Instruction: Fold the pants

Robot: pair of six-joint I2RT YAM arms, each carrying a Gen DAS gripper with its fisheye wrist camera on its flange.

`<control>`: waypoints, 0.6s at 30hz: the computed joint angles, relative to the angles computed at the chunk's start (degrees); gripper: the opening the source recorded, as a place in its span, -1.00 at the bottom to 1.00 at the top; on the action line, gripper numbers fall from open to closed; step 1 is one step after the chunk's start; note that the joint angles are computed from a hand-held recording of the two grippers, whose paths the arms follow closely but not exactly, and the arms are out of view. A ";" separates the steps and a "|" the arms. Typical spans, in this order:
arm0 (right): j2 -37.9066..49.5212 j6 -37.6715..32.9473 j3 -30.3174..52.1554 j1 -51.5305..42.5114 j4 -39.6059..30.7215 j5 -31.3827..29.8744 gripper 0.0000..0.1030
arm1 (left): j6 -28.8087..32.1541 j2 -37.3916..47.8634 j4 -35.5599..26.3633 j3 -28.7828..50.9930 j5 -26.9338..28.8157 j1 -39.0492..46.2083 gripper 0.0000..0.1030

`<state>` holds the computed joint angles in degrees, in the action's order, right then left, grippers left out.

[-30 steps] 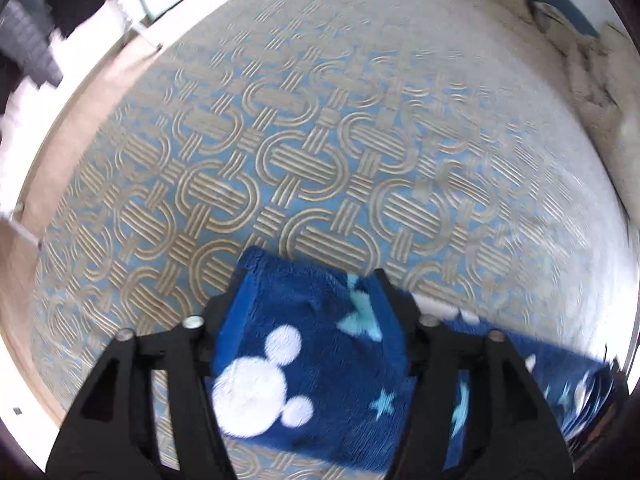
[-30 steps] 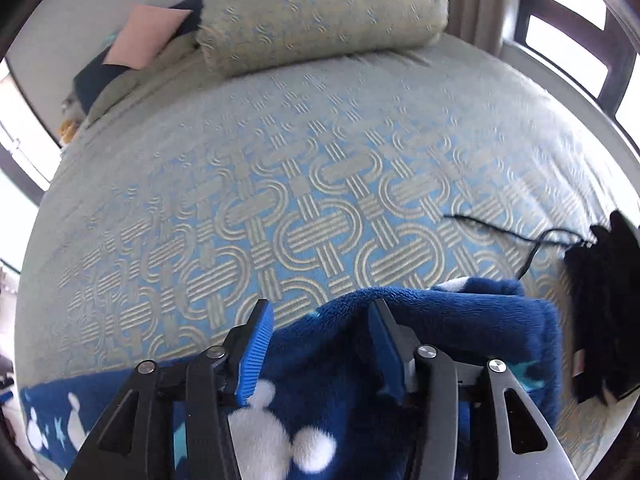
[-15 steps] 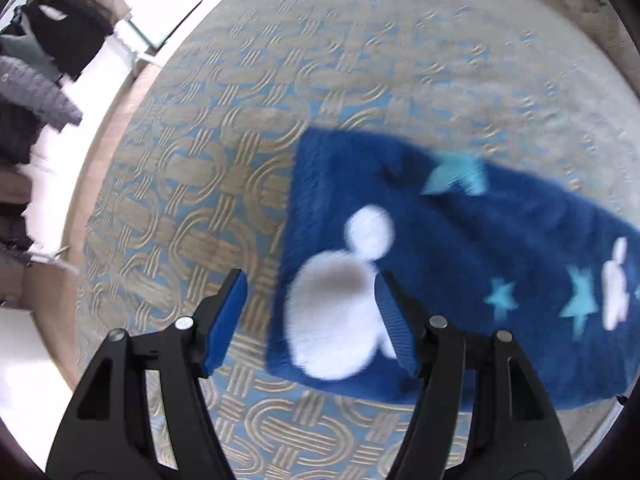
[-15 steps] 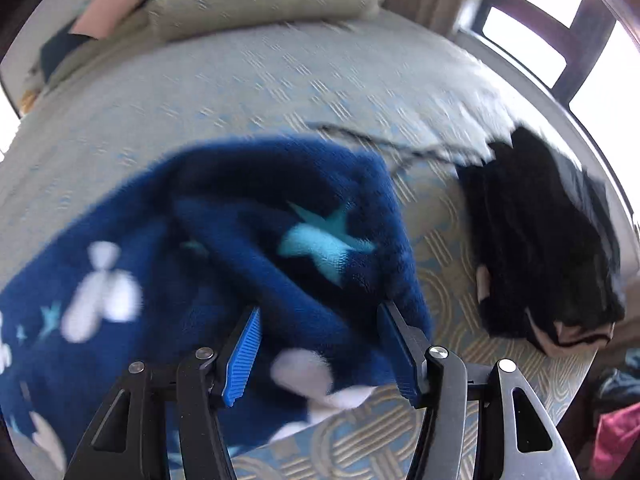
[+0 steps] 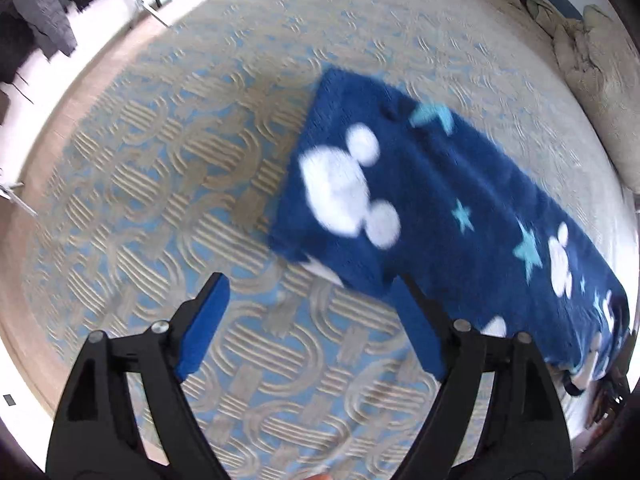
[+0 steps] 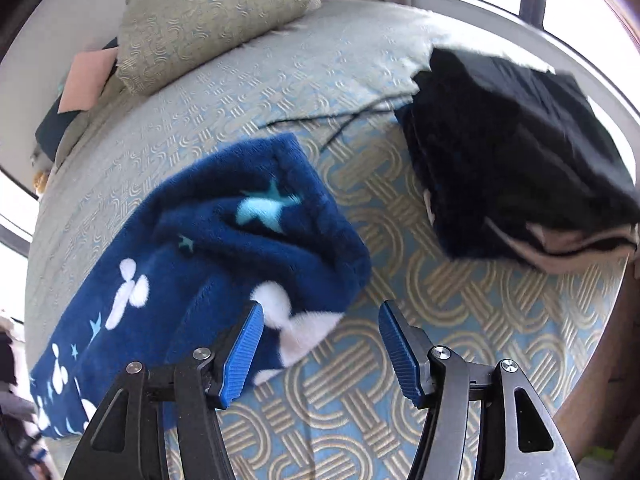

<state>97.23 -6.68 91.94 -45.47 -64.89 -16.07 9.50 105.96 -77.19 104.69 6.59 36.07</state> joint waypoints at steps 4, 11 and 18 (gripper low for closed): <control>2.75 5.38 -1.28 -2.51 -1.01 -8.06 0.43 | -1.26 0.77 -1.08 -3.25 3.88 -1.61 0.62; 4.47 14.02 -6.25 -1.86 5.03 -14.19 0.49 | -14.38 6.01 4.53 -4.91 12.34 -0.58 0.62; 3.82 14.28 -4.95 4.84 7.46 -6.82 -0.63 | -22.07 8.87 8.63 -2.09 10.25 -2.19 0.73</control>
